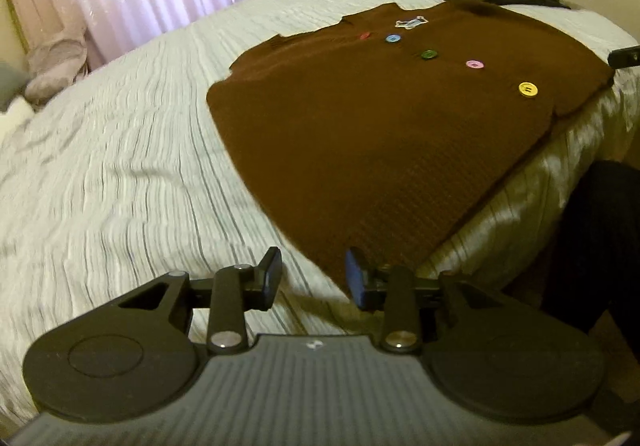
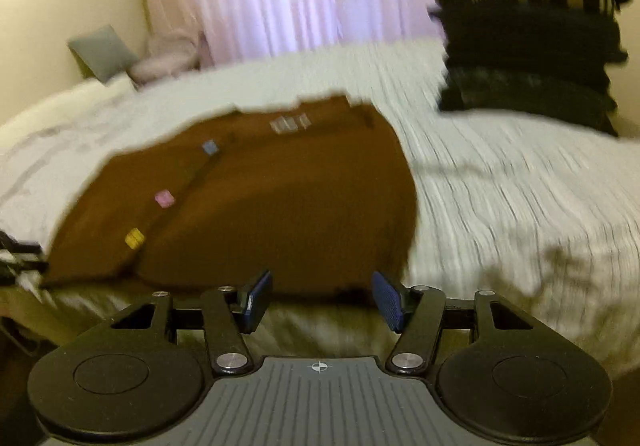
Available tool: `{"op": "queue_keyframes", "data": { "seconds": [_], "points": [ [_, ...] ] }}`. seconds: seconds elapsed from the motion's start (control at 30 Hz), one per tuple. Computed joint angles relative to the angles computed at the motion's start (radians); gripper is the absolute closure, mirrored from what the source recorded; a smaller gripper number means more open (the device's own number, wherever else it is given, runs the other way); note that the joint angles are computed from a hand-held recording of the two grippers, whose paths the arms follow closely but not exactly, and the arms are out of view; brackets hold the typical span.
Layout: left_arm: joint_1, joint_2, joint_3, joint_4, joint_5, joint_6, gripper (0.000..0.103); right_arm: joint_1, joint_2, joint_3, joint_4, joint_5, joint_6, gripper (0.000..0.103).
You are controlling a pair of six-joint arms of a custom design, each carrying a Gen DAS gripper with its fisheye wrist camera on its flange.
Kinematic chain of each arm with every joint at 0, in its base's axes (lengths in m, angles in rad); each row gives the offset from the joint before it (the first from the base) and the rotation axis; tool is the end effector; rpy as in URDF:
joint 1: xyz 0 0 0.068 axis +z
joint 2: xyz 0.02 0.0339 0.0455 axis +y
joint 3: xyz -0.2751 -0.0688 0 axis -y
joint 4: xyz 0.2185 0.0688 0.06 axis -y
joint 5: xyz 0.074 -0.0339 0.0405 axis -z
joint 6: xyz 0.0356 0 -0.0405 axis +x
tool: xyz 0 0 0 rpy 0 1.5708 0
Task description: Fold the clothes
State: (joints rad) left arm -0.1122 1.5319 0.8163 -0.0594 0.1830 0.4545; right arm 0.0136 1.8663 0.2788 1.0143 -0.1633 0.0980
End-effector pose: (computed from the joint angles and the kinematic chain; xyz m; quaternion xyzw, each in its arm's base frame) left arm 0.2889 -0.0391 0.2140 0.2906 0.8715 -0.0173 0.3946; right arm 0.2480 0.0092 0.0980 -0.0021 0.8761 0.0981 0.4720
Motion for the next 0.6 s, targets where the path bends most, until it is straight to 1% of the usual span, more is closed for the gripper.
{"op": "queue_keyframes", "data": {
  "seconds": [0.07, 0.13, 0.2, 0.23, 0.3, 0.33, 0.47, 0.53, 0.6],
  "points": [
    [0.005, 0.013, 0.001, 0.004, 0.007, -0.008, 0.072, 0.001, 0.044, 0.020, 0.057, -0.041, -0.011, 0.044],
    [0.020, 0.013, 0.000, -0.001, 0.026, -0.003, 0.072, -0.005, 0.108, 0.076, 0.048, -0.059, -0.027, 0.044],
    [0.033, 0.008, 0.003, -0.012, 0.040, 0.006, 0.071, -0.034, 0.157, 0.159, -0.072, -0.064, 0.000, 0.044],
    [0.044, -0.004, 0.003, -0.021, 0.042, 0.021, 0.070, -0.042, 0.156, 0.179, -0.128, -0.049, 0.018, 0.044],
    [0.071, -0.024, 0.000, -0.032, 0.046, 0.046, 0.070, -0.032, 0.115, 0.150, -0.135, -0.026, 0.028, 0.044],
    [0.089, -0.026, 0.007, -0.038, 0.048, 0.063, 0.070, 0.005, 0.073, 0.134, -0.149, 0.013, 0.002, 0.044],
    [0.151, -0.024, 0.038, -0.044, 0.046, 0.146, 0.070, 0.200, -0.031, 0.113, -0.172, 0.108, -0.115, 0.044],
    [0.174, -0.021, 0.050, -0.028, 0.047, 0.201, 0.068, 0.314, -0.034, 0.143, -0.187, 0.111, -0.161, 0.044],
    [0.194, -0.020, 0.047, 0.012, 0.051, 0.267, 0.066, 0.429, 0.005, 0.200, -0.193, 0.113, -0.218, 0.044]
  ]
}}
